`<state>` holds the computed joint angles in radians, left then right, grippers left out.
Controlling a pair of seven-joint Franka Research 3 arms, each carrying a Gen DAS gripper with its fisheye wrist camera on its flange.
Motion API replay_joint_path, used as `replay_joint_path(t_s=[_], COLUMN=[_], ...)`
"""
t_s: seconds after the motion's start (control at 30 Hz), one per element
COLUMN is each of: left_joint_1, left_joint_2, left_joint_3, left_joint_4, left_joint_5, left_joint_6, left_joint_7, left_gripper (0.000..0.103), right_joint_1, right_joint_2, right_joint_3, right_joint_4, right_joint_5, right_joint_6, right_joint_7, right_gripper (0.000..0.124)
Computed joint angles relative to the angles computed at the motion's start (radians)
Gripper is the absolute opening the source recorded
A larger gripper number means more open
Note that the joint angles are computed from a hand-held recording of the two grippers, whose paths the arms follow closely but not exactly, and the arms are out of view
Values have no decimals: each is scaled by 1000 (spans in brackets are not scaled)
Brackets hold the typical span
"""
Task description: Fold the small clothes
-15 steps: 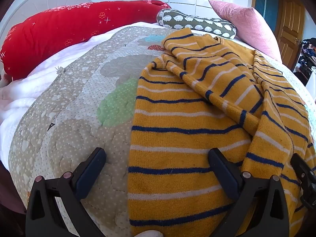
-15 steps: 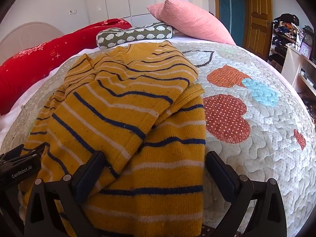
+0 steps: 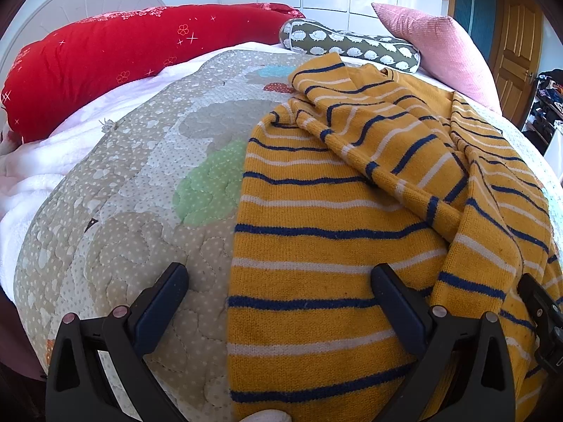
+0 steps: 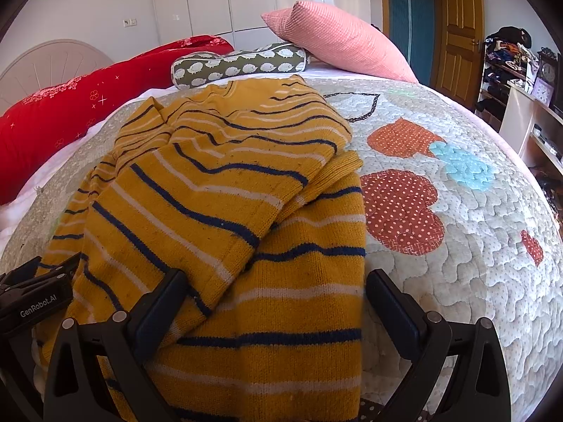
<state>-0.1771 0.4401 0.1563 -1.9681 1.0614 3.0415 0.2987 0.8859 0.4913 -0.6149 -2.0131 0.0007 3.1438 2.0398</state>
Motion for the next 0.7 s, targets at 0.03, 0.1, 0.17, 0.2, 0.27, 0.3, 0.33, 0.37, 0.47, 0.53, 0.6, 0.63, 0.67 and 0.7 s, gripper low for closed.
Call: replay_joint_path(t_s=[0.03, 0.1, 0.17, 0.2, 0.27, 0.3, 0.33, 0.37, 0.47, 0.53, 0.6, 0.63, 0.67, 0.7], left_joint_1=[0, -8, -7, -7, 4, 4, 3, -3, -6, -6, 0, 0, 0, 0], left_joint_2=[0, -11, -14, -14, -11, -11, -11, -10, -10, -9, -11, -4, -3, -3], left_joint_3=[1, 9, 6, 6, -4, -5, -3, 4, 10, 10, 5, 4, 4, 4], left_joint_4=[1, -15, -17, -15, -11, -11, -11, -12, -12, -11, -14, -3, -3, -3], left_joint_5=[0, 17, 21, 24, 15, 13, 15, 25, 38, 43, 41, 40, 38, 38], left_joint_6=[1, 6, 3, 4, 3, 2, 3, 8, 12, 13, 11, 13, 13, 12], left_joint_7=[0, -19, -24, -28, -16, -14, -16, -29, -43, -49, -44, -47, -47, -47], left_gripper=[103, 103, 103, 103, 103, 103, 103, 103, 103, 103, 103, 103, 103, 103], right_joint_1=[-1, -1, 1, 3, 4, 5, 3, 4, -12, -45, -111, -153, -196, -230], right_joint_2=[0, 0, 1, 2, 2, 2, 2, 1, -6, -15, -29, -37, -44, -49], right_joint_3=[1, 2, 0, -2, -3, -3, -2, -1, 18, 55, 127, 171, 217, 254], right_joint_4=[0, 1, 0, -1, -3, -4, -4, -7, -16, -20, -23, -25, -27, -30], right_joint_5=[1, 2, 3, 3, 7, 9, 12, 16, 33, 51, 76, 91, 107, 122], right_joint_6=[1, -1, 1, 4, 7, 9, 10, 14, 28, 37, 50, 57, 67, 77], right_joint_7=[-1, -1, -1, 0, -2, -3, -6, -8, -25, -47, -79, -99, -119, -137], right_gripper=[102, 102, 102, 102, 102, 102, 102, 102, 102, 102, 102, 102, 102, 102])
